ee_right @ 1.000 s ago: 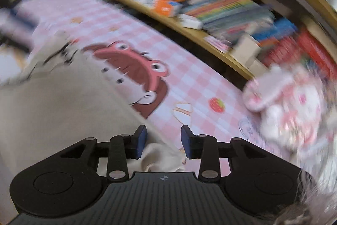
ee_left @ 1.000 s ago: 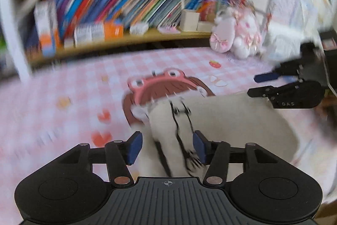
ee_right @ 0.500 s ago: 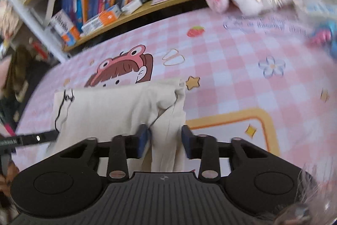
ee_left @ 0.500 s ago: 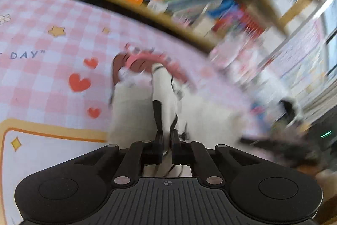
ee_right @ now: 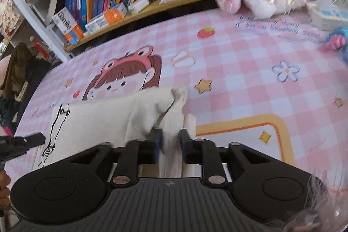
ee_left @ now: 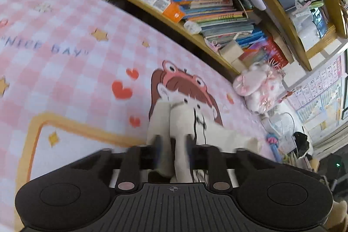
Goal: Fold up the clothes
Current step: 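Carry the hanging cream shirt with both grippers and lower it onto the mat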
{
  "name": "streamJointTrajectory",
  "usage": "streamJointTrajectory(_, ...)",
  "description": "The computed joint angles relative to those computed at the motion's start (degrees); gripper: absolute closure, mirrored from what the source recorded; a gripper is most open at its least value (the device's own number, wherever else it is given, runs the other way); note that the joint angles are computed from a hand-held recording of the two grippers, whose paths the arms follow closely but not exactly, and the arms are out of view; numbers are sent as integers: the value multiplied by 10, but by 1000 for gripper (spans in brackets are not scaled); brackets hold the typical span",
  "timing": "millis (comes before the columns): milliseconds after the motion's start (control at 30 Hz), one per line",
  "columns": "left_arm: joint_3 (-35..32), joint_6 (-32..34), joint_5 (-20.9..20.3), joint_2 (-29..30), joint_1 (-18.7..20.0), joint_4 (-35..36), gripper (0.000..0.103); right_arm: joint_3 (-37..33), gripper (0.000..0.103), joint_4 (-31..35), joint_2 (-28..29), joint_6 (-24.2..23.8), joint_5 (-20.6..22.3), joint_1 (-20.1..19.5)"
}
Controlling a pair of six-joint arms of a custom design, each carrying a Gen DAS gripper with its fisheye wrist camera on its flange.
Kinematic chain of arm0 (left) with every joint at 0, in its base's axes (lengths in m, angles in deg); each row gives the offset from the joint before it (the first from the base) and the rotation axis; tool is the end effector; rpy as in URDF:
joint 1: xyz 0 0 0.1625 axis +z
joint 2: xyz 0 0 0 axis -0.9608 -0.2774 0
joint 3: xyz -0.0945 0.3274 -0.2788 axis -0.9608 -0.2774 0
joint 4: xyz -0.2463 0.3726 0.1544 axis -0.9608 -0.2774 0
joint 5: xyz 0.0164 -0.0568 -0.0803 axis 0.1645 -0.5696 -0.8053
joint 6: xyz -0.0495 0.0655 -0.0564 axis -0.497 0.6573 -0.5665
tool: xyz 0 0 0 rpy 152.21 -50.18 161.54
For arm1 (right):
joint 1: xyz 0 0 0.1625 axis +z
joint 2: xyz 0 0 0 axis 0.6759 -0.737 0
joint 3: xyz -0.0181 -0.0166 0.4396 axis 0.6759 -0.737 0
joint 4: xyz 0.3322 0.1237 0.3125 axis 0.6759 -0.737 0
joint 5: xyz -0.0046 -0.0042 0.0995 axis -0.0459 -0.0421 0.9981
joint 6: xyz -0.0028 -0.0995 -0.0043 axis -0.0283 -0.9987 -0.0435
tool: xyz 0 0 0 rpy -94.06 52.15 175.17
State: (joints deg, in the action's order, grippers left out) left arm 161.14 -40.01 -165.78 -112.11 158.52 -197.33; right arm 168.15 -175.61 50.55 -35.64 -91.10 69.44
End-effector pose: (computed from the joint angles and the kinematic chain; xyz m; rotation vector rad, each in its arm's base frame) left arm 0.0661 -0.6649 0.3075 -0.5975 -3.0115 0.5998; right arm 0.2587 -0.4743 -0.0089 -0.2262 -2.3746 1.1926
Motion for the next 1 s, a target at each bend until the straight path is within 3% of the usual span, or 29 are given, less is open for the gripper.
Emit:
streamJointTrajectory(133, -28, -24, 4, 32, 0, 20, 69, -1, 68, -49, 2, -3, 4, 3)
streamJointTrajectory(200, -29, -21, -2, 37, 0, 25, 74, -3, 67, -53, -1, 3, 19, 0)
streamJointTrajectory(267, -27, -12, -32, 34, 2, 24, 101, -11, 67, -40, -1, 2, 20, -2)
streamJointTrajectory(333, -22, 2, -79, 26, 6, 13, 100, -20, 67, -3, -4, 12, 15, -6)
streamJointTrajectory(367, -22, 6, -83, 26, 5, 11, 100, -24, 68, 19, -6, 19, 12, -8)
streamJointTrajectory(467, -33, 6, -56, 35, 0, 13, 100, -31, 92, 66, -14, 32, 17, -14)
streamJointTrajectory(533, -45, -6, -32, 48, 1, 25, 99, -21, 94, 38, -19, 20, 48, -16)
streamJointTrajectory(633, -60, -19, -8, 63, 4, 42, 97, -15, 95, 13, -19, 21, 54, -17)
streamJointTrajectory(767, -66, -23, -3, 64, 5, 55, 91, -27, 94, 57, -10, 44, 35, -35)
streamJointTrajectory(833, -66, -36, 8, 60, 1, 60, 83, -30, 91, 48, -4, 45, 27, -35)
streamJointTrajectory(867, -66, -44, 14, 57, -2, 62, 81, -29, 87, 44, -4, 47, 19, -31)
streamJointTrajectory(900, -62, -42, 20, 52, -4, 62, 80, -28, 77, 36, -3, 46, 9, -26)
streamJointTrajectory(1000, -46, -27, 19, 29, -7, 65, 79, -18, 69, 6, -2, 36, -21, -6)
